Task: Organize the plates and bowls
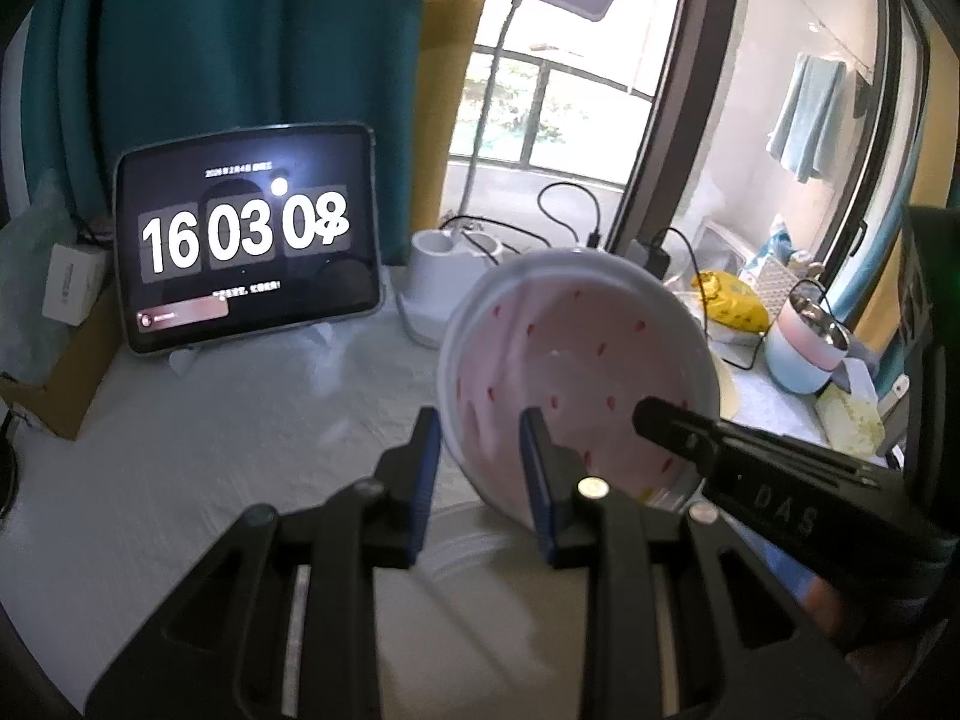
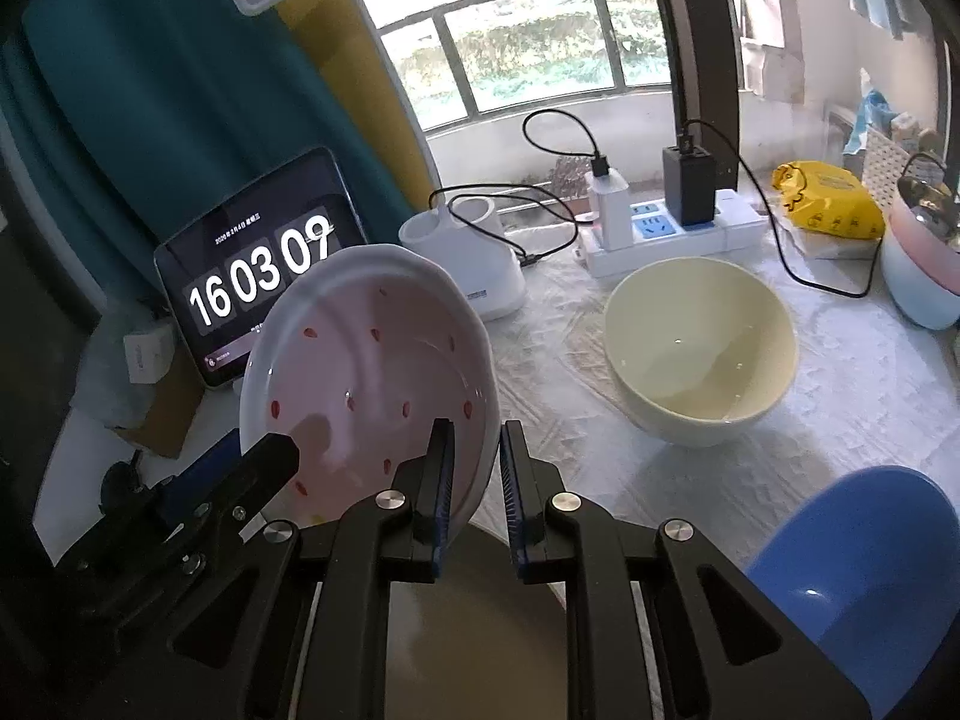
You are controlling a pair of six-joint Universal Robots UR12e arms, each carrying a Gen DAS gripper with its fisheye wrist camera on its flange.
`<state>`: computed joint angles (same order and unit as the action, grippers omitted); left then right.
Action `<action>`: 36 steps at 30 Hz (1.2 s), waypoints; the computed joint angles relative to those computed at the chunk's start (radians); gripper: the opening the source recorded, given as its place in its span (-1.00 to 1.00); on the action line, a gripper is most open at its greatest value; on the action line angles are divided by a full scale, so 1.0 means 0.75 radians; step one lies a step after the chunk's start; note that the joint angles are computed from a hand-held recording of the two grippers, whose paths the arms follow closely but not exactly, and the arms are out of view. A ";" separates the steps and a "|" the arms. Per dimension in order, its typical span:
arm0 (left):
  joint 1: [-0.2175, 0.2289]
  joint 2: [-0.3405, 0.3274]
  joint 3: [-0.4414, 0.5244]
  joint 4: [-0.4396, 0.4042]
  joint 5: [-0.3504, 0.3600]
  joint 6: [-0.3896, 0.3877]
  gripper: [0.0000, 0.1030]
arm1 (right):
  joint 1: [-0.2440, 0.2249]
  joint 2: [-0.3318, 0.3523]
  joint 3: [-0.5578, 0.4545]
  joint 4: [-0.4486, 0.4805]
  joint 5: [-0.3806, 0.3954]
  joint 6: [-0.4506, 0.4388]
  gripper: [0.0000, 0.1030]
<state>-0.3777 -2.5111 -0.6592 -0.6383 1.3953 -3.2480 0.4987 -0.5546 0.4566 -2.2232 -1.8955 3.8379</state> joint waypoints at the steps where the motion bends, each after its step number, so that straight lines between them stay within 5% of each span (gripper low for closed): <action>1: -0.002 0.005 -0.007 0.005 -0.002 0.000 -0.46 | 0.000 -0.011 0.020 -0.012 -0.003 0.001 -0.68; 36: -0.074 0.107 -0.144 0.069 -0.058 0.059 -0.46 | 0.007 -0.352 0.616 -0.338 -0.095 0.071 -0.68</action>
<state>-0.4336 -2.4305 -0.7674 -0.5866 1.3517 -3.2034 0.5037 -0.8182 0.9188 -2.4765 -1.9665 3.8910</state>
